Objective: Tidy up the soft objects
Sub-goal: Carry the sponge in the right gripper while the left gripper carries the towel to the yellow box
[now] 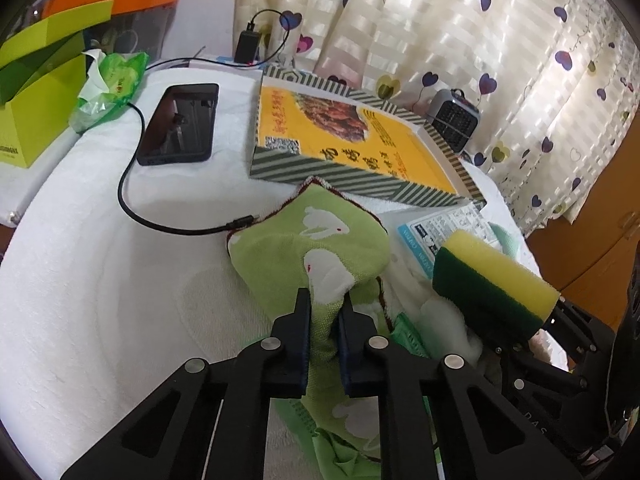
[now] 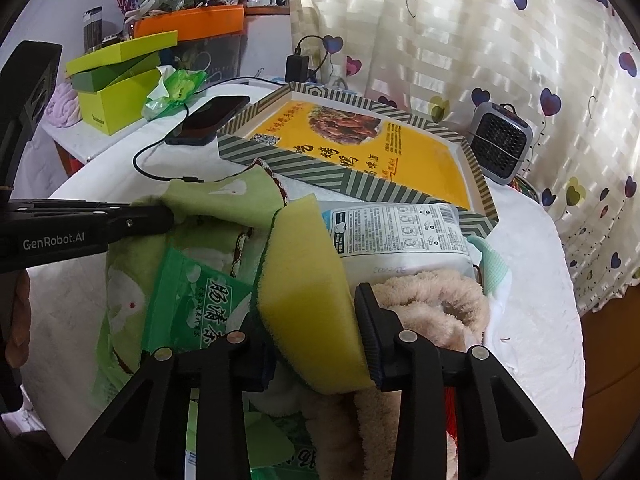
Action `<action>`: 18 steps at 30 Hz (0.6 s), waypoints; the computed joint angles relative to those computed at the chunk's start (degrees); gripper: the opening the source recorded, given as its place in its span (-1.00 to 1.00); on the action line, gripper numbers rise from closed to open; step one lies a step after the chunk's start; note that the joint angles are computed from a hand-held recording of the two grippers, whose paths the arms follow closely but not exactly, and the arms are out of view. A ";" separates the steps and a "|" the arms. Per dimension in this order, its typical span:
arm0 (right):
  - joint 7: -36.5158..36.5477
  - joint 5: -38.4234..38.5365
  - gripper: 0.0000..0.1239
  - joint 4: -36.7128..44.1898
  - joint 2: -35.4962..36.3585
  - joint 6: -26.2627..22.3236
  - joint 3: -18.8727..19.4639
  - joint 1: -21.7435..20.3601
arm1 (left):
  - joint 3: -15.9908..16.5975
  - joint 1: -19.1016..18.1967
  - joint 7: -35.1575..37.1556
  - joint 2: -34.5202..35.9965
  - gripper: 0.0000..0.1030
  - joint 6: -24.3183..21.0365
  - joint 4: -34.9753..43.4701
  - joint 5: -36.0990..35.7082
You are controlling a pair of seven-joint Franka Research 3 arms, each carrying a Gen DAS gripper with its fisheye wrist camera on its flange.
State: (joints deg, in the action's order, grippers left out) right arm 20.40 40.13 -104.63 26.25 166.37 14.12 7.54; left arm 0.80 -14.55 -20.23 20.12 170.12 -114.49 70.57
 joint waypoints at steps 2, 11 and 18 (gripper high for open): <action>-0.82 1.04 -0.43 -0.01 -0.10 0.00 0.81 -0.74 | 0.30 -0.20 -0.93 -0.26 -0.78 -0.02 -0.06 0.81; -6.03 6.98 -0.44 0.39 -1.05 -2.63 2.37 -2.53 | -0.26 0.15 -5.20 -1.78 -0.79 -0.63 -0.14 6.29; -9.90 12.41 -0.44 0.92 -2.42 -5.23 1.56 -2.30 | -2.00 1.56 -10.23 -4.02 -0.79 -1.61 -0.28 12.63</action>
